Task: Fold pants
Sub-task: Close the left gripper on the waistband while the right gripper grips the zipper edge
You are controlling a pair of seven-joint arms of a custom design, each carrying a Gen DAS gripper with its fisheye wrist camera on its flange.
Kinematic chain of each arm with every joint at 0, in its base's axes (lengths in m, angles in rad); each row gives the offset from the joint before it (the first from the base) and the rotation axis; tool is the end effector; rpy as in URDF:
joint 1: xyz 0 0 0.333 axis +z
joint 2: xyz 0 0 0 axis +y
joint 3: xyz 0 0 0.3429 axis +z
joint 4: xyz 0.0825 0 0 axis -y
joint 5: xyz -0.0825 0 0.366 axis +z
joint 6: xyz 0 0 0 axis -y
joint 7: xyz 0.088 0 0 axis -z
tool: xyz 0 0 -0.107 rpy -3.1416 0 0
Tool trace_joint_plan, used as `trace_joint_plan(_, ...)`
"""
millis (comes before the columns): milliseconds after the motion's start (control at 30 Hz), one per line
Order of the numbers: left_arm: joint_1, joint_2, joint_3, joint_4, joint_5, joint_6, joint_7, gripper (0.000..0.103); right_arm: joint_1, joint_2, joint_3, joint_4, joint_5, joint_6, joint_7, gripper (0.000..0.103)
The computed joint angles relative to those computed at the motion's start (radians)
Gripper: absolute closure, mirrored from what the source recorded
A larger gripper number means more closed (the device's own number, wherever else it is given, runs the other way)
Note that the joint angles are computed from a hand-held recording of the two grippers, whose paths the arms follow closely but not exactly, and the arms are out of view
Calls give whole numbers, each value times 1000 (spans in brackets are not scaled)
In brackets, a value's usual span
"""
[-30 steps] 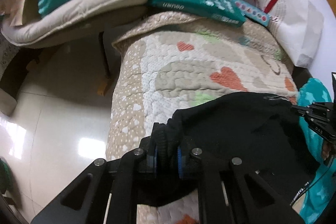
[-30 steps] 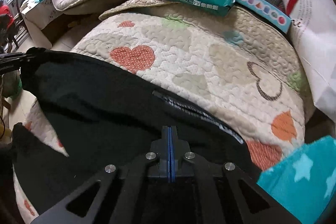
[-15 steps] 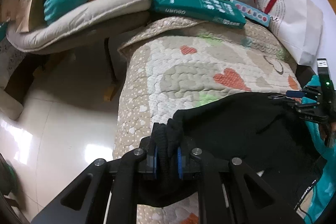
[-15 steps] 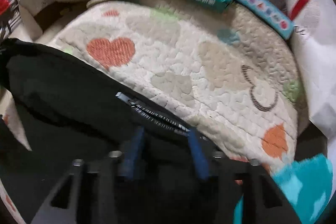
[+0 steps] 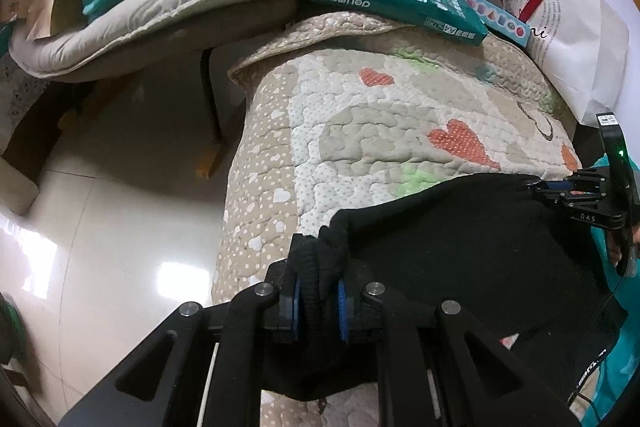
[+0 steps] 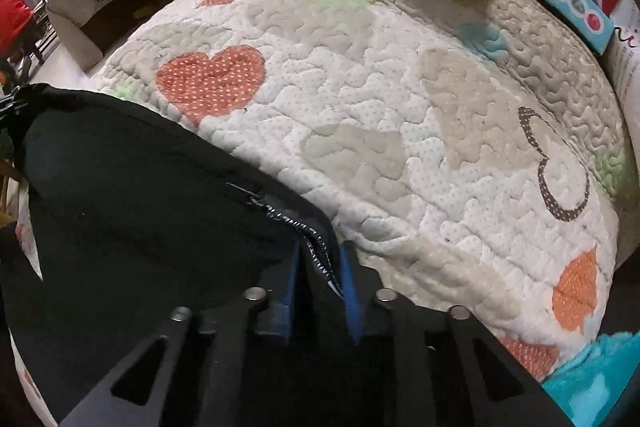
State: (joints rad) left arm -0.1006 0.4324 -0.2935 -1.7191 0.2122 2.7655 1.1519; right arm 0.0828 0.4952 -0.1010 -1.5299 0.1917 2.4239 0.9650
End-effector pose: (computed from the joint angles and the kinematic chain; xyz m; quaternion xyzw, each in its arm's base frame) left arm 0.6560 -0.2473 0.4521 -0.6436 0.6985 -0.2851 0.1286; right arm 0.7231 0.0018 0.4460 -0.8392 0.5032 -0.1528 0.1387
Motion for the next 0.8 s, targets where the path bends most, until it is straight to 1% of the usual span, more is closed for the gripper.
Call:
trace_joint_plan(67, -3, -25, 3, -22, 9, 9, -4, 90, 9, -35, -4, -46, -4, 38, 6, 88)
trace_joint_plan(133, -8, -57, 10, -52, 21, 22, -17, 90, 23, -84, -11, -106, -18, 93, 20, 89)
trace_joint_plan(233, -13, -105, 18, -97, 31, 43, -39, 90, 37, -149, -17, -181, -33, 148, 49, 89)
trace_joint_plan(400, -26, -192, 34, -187, 57, 72, -75, 90, 57, -267, -18, -319, -80, 219, 108, 89)
trace_joint_plan(500, -41, -268, 47, -269, 93, 87, -99, 90, 61, -344, -12, -407, -129, 257, 141, 89)
trace_joint_plan(633, -55, -356, 55, -375, 106, 112, -103, 90, 50, -447, 12, -529, -193, 294, 183, 89)
trace_joint_plan(700, -63, -388, 59, -419, 99, 123, -102, 90, 34, -500, 32, -593, -207, 301, 195, 89)
trace_joint_plan(733, -69, -408, 61, -447, 97, 129, -103, 90, 25, -526, 41, -624, -214, 301, 200, 91)
trace_joint_plan(800, -81, -444, 68, -501, 111, 140, -117, 90, 6, -577, 62, -691, -224, 305, 206, 91)
